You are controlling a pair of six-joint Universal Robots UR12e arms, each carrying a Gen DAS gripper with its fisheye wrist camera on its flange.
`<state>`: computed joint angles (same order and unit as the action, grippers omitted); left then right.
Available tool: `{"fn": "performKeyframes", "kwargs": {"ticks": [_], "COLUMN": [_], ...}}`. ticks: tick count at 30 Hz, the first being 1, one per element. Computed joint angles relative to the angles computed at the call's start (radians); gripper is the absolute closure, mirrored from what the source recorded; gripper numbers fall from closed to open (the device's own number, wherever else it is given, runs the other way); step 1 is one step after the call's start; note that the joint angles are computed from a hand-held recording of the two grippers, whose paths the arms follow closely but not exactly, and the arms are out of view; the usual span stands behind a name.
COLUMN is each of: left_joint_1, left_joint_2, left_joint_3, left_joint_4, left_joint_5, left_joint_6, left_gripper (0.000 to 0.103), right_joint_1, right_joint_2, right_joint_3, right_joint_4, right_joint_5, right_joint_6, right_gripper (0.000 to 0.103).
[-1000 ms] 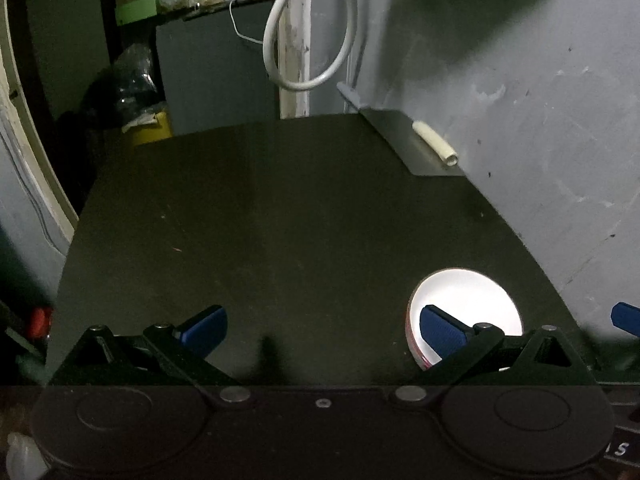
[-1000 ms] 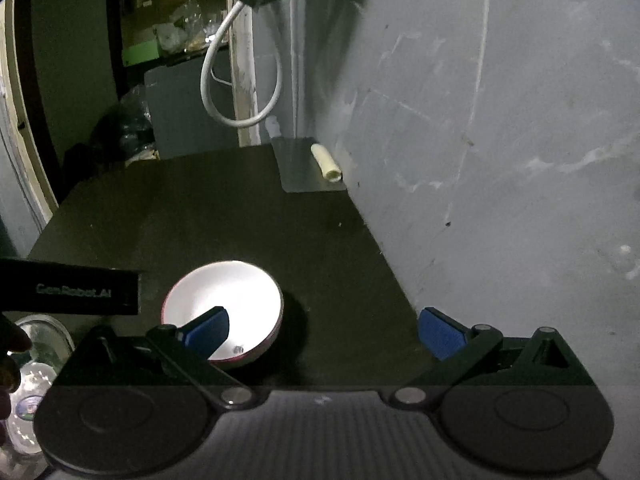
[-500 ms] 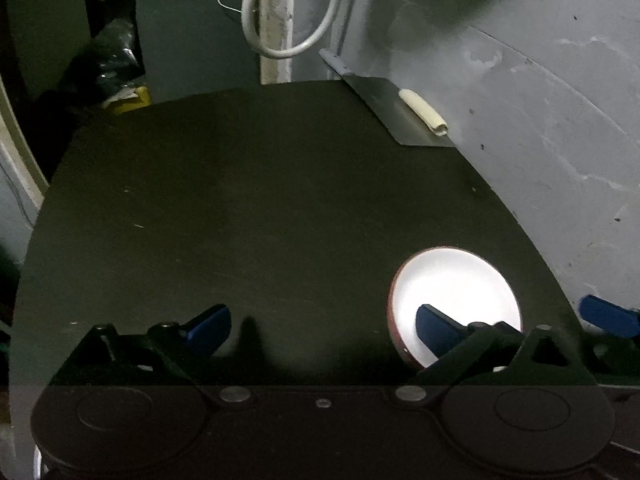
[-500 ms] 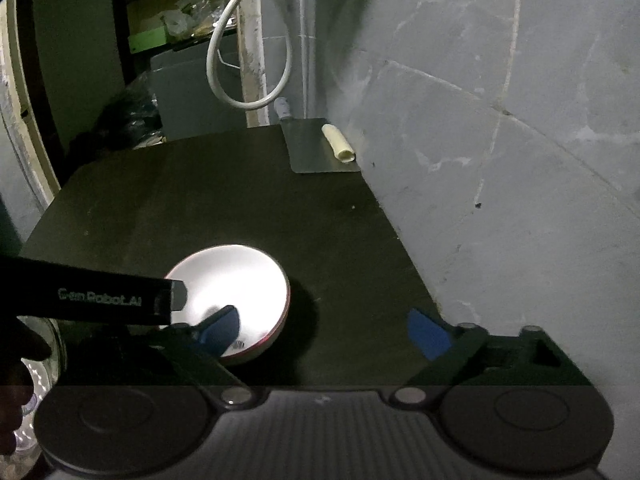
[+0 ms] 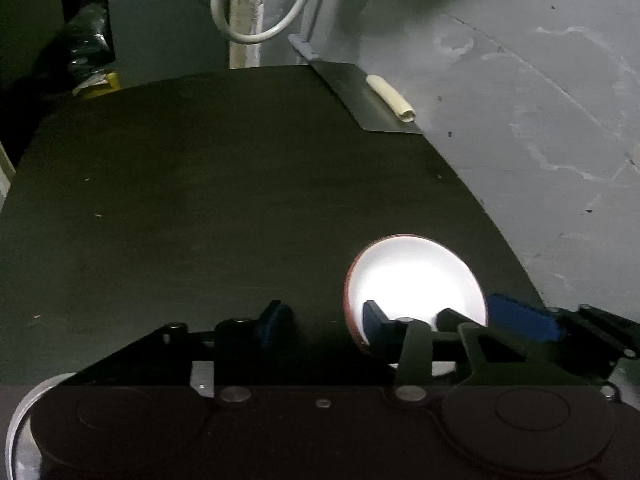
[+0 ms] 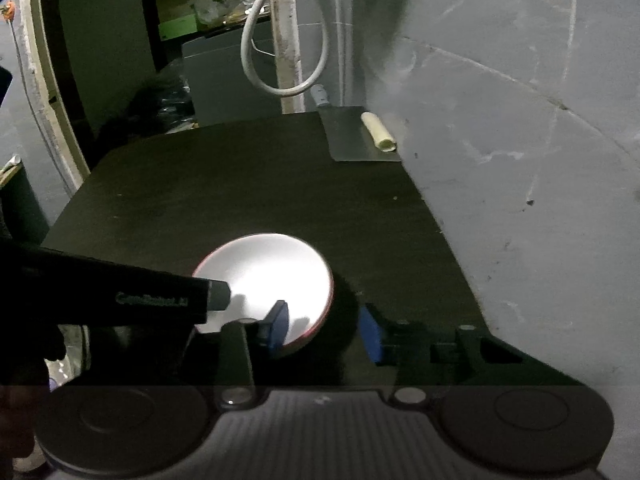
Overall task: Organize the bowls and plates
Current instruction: 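Close both tools on the rim of the second white bowl, then lift the second white bowl and carry it toward the steel bowl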
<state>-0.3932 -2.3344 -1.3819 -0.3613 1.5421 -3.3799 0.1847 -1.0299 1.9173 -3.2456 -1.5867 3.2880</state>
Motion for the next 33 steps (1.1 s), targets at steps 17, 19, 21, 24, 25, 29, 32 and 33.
{"fn": "performKeyframes", "kwargs": {"ticks": [17, 19, 21, 24, 25, 29, 32, 33], "left_joint_1": [0.009, 0.009, 0.010, 0.010, 0.010, 0.010, 0.013, 0.014], "left_joint_2": [0.016, 0.023, 0.032, 0.047, 0.053, 0.078, 0.098, 0.106], "left_joint_3": [-0.034, -0.044, -0.055, -0.075, -0.083, -0.113, -0.139, -0.149], "left_joint_4": [0.064, 0.093, 0.118, 0.165, 0.182, 0.239, 0.280, 0.295], "left_joint_5": [-0.093, -0.092, -0.093, -0.094, -0.094, -0.095, -0.103, -0.107], "left_joint_6": [-0.035, -0.043, -0.045, -0.047, -0.048, -0.043, -0.043, -0.043], "left_gripper": [0.094, 0.095, 0.095, 0.095, 0.095, 0.094, 0.094, 0.094], "right_joint_1": [-0.006, -0.003, 0.001, 0.008, 0.010, 0.023, 0.036, 0.042], "right_joint_2": [-0.020, -0.027, -0.035, -0.050, -0.055, -0.077, -0.097, -0.104], "right_joint_3": [0.014, 0.020, 0.028, 0.040, 0.043, 0.058, 0.072, 0.076], "right_joint_4": [-0.004, -0.022, -0.043, -0.083, -0.092, -0.133, -0.158, -0.166], "right_joint_5": [0.029, 0.021, 0.013, -0.002, -0.007, -0.033, -0.059, -0.069], "right_joint_6": [0.030, 0.032, 0.035, 0.039, 0.040, 0.040, 0.041, 0.040], "right_gripper": [0.089, 0.089, 0.089, 0.089, 0.089, 0.089, 0.089, 0.089]}}
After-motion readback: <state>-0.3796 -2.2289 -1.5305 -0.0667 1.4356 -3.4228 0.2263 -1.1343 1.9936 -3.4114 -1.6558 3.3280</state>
